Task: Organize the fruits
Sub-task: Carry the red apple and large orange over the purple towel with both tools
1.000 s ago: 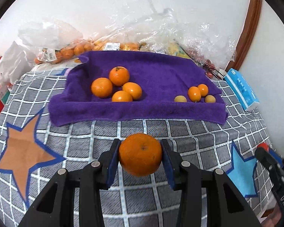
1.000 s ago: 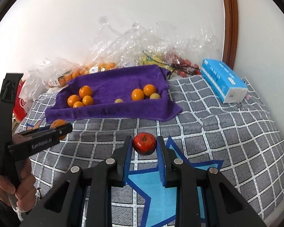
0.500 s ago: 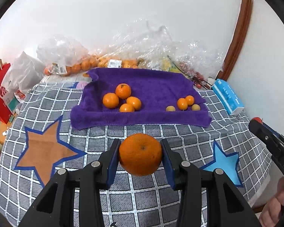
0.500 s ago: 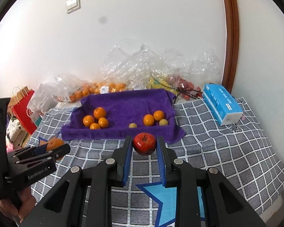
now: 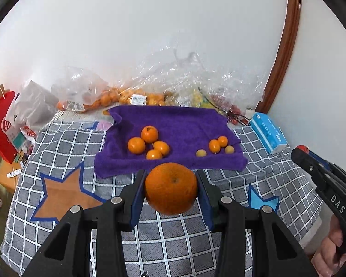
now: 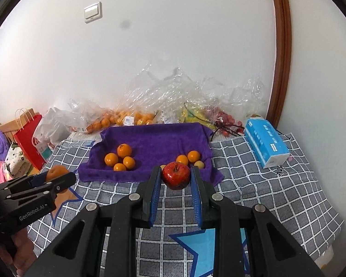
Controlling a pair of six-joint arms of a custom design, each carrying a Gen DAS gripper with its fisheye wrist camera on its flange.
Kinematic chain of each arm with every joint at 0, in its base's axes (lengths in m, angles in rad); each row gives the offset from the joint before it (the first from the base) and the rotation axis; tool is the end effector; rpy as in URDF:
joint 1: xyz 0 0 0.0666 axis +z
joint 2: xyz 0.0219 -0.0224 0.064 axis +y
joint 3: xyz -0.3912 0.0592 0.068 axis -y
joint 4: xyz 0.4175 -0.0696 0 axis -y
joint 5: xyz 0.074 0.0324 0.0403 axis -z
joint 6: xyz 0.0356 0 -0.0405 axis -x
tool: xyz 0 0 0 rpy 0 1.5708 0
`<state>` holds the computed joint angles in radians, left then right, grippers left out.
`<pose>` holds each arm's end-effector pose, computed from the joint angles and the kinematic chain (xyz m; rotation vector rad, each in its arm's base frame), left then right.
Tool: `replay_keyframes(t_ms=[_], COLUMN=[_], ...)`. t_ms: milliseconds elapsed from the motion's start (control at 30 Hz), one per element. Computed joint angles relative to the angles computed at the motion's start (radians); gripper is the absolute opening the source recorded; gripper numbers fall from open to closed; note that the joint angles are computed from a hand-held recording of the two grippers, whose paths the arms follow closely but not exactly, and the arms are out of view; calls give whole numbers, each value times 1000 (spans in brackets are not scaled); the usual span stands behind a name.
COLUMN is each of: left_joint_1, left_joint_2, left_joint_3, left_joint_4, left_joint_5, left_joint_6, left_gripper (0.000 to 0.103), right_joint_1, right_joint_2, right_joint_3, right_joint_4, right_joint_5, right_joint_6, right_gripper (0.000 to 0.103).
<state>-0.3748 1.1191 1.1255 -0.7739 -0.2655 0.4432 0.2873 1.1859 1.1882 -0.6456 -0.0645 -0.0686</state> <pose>0.3826 -0.1409 0.4395 -0.2094 2.2979 -0.1069 0.4244 0.1274 0.4538 -0.2786 2.2082 0.2677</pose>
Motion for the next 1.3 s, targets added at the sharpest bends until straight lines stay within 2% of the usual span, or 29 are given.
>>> replay_keyframes(t_ms=[667, 1300], left_joint_1=[88, 116], left_joint_2=[76, 171], left_joint_3=[113, 206], left_joint_4=[34, 49], left_joint_5=[15, 46], left_joint_6=[-53, -84], left_gripper=[40, 40], right_joint_1=[-29, -65], right_joint_2=[132, 230], right_joint_3=[160, 245], right_joint_4=[19, 25], right_joint_5=[12, -1], right_joint_6=[-6, 5], right_gripper=[25, 25])
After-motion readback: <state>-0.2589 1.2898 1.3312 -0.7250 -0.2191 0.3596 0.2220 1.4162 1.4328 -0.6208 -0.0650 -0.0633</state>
